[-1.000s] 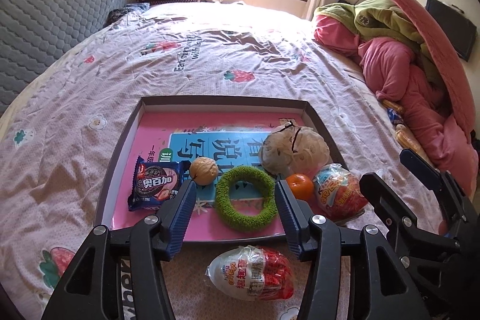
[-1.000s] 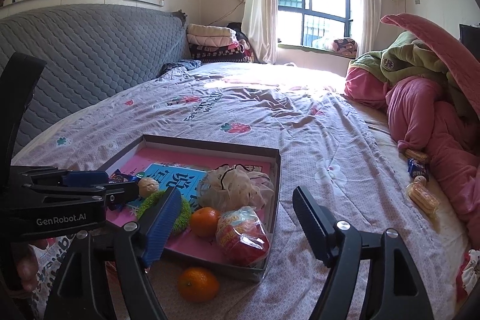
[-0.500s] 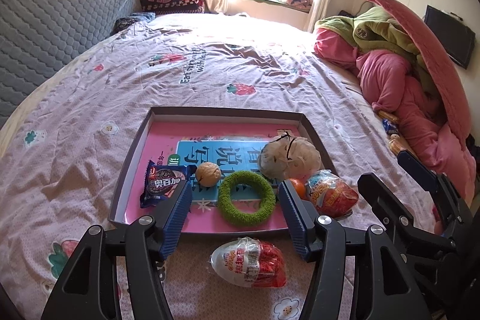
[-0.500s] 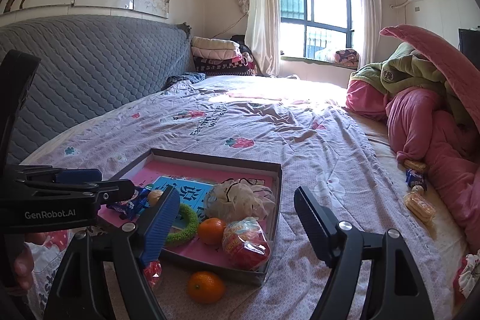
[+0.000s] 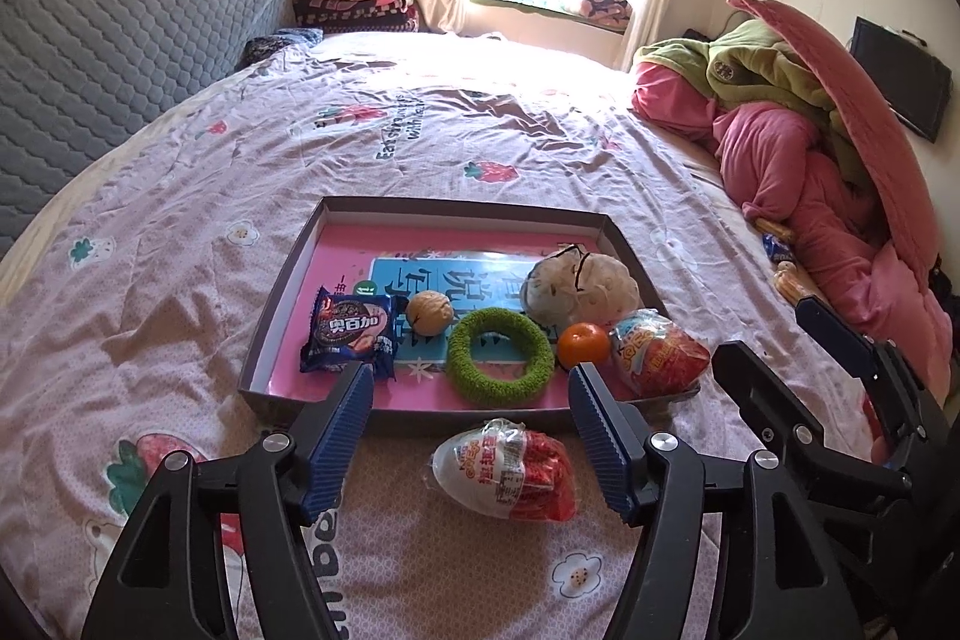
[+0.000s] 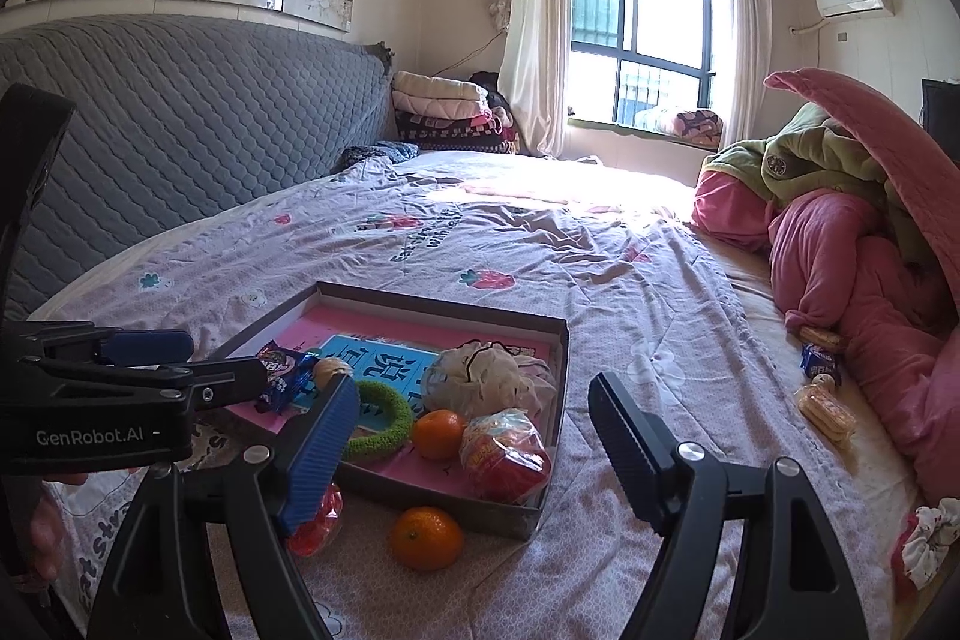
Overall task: Organize objects
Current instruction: 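Withdraw both tools back from the tray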
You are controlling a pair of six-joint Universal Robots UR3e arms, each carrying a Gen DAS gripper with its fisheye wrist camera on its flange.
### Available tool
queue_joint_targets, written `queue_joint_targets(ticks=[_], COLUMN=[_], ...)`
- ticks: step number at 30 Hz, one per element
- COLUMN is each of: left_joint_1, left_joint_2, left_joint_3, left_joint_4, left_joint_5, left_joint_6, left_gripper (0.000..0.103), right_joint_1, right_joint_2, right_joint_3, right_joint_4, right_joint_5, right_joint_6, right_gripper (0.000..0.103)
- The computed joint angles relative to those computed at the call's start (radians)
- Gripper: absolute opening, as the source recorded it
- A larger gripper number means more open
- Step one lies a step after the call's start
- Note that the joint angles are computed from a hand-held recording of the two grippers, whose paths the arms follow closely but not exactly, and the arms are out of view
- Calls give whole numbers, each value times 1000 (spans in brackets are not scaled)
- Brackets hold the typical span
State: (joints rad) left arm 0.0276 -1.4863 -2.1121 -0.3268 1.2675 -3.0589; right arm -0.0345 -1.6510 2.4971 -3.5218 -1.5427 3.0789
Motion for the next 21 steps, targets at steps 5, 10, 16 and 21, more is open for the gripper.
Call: queue_joint_targets(ticks=[5, 10, 16, 21], left_joint_1=[7, 26, 36, 44], left_joint_2=[43, 80, 114, 138], left_joint_3=[-47, -75, -111, -135], left_joint_4=[5, 1, 14, -1], left_joint_5=[7, -2, 8, -8], left_joint_6=[12, 22, 41, 47], left_gripper=[71, 71, 71, 71], right_joint_1=[28, 30, 28, 23], right_joint_2=[-3, -8, -32, -57], right_joint_3=[9, 27, 68, 110], right_joint_4=[-5, -26, -78, -98], right_joint_5=[-31, -36, -38, -34], right_joint_6=[11, 19, 24, 24], right_gripper=[78, 79, 79, 79])
